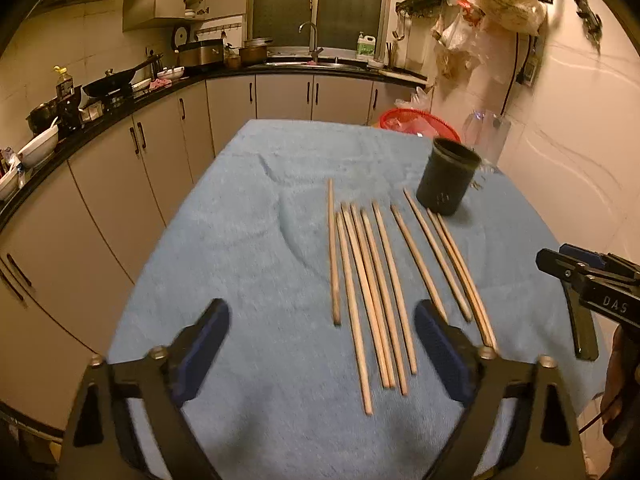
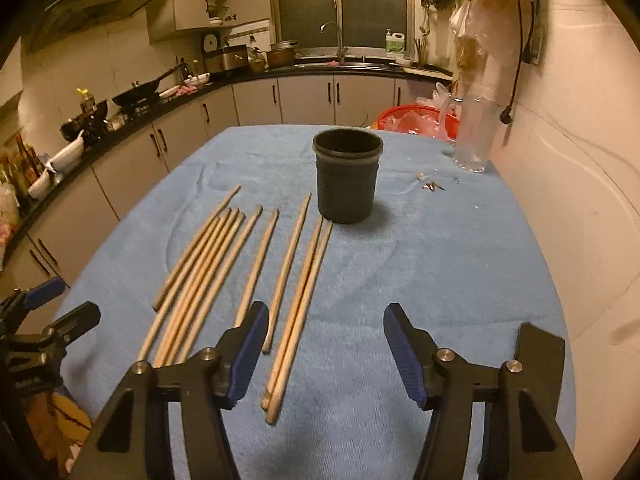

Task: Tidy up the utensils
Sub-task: 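Move both tools over the row of wooden chopsticks on the towel, then close the left tool on one chopstick while the right tool grasps another chopstick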

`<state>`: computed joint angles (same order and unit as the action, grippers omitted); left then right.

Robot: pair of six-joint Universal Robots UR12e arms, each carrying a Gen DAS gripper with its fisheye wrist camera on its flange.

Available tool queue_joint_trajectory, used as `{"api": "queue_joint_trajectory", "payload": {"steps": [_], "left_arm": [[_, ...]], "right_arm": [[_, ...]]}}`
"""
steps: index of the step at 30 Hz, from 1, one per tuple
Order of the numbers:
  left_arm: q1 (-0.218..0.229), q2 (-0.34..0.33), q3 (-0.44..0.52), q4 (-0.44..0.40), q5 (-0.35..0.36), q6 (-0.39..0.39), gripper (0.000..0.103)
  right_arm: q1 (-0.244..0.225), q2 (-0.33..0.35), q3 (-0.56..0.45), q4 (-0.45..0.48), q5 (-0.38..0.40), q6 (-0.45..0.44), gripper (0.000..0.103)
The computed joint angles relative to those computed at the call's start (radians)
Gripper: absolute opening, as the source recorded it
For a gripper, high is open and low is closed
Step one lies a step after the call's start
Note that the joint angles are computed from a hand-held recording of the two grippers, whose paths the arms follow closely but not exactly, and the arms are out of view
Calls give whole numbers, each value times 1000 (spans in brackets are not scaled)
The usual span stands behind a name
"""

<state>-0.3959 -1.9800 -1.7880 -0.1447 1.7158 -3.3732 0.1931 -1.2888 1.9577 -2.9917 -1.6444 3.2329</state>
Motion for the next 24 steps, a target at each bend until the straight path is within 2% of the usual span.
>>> {"api": "queue_joint_trajectory", "payload": {"steps": [5,7,14,24], "left_arm": [[25,5,25,-36,-59,4,86],[24,3,33,-35,-45,5,86],[17,-4,45,-38,-18,17,86],[15,-13,57,-46,-14,32,86]], "right_arm": [[-38,-9,-36,81,130,50,64],[-43,-9,-43,83,148,65,64],[-30,-2,-58,69,157,41,64],[-21,8,-67,70,163,28,64]]}}
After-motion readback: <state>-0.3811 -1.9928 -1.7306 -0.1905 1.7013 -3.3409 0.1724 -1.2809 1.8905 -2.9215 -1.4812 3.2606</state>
